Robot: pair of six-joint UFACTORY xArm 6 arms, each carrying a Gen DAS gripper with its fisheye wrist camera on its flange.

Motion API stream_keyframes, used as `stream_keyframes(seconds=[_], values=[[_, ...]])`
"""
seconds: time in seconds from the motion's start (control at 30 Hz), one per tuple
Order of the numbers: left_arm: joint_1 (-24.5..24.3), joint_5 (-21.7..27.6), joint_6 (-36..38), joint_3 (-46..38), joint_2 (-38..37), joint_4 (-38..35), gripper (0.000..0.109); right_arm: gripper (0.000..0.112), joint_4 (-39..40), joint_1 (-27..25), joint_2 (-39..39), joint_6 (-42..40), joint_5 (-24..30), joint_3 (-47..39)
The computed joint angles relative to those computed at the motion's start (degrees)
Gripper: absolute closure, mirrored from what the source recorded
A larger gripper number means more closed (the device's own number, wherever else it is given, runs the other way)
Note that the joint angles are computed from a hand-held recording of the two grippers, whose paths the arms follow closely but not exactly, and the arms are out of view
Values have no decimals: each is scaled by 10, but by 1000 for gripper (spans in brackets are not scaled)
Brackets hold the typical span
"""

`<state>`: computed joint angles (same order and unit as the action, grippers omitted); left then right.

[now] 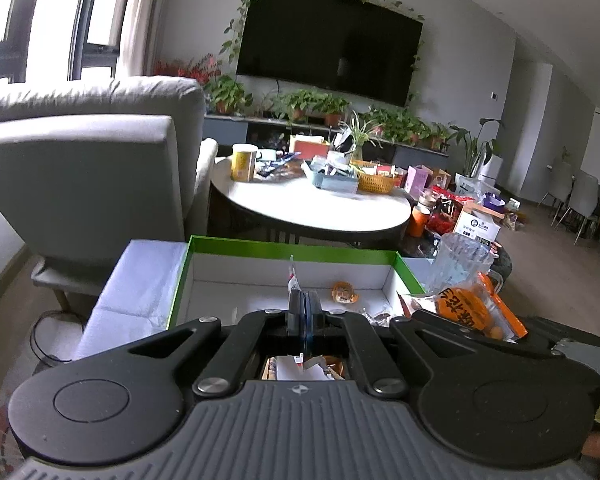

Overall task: Organize snacks
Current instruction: 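Lift the orange-labeled nut bag over the green box and open the right tool, then move both open tools back to the snacks on the mat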

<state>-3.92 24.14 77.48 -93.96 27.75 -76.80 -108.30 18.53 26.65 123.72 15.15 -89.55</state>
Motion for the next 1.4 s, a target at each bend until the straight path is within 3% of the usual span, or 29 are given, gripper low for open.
stream_keyframes(seconds=[0.37,0.5,0.7,0.97,1.13,1.27,1.4], values=[[5,7,-163,-71,84,145,106,54,123,-13,65,-118,-21,-59],[7,1,-213,-79,98,198,89,54,166,-10,76,-167,-17,-59],[9,-17,-220,-62,92,212,84,54,169,-5,64,-172,-10,-34],[16,-25,-134,1,39,131,80,53,94,12,15,-97,34,26],[23,-25,-95,44,4,98,79,53,75,28,-13,-95,68,63],[25,-42,-32,89,-29,52,79,53,83,28,-29,-88,46,84],[35,-66,46,122,-56,-11,71,53,84,38,-49,-85,56,111]])
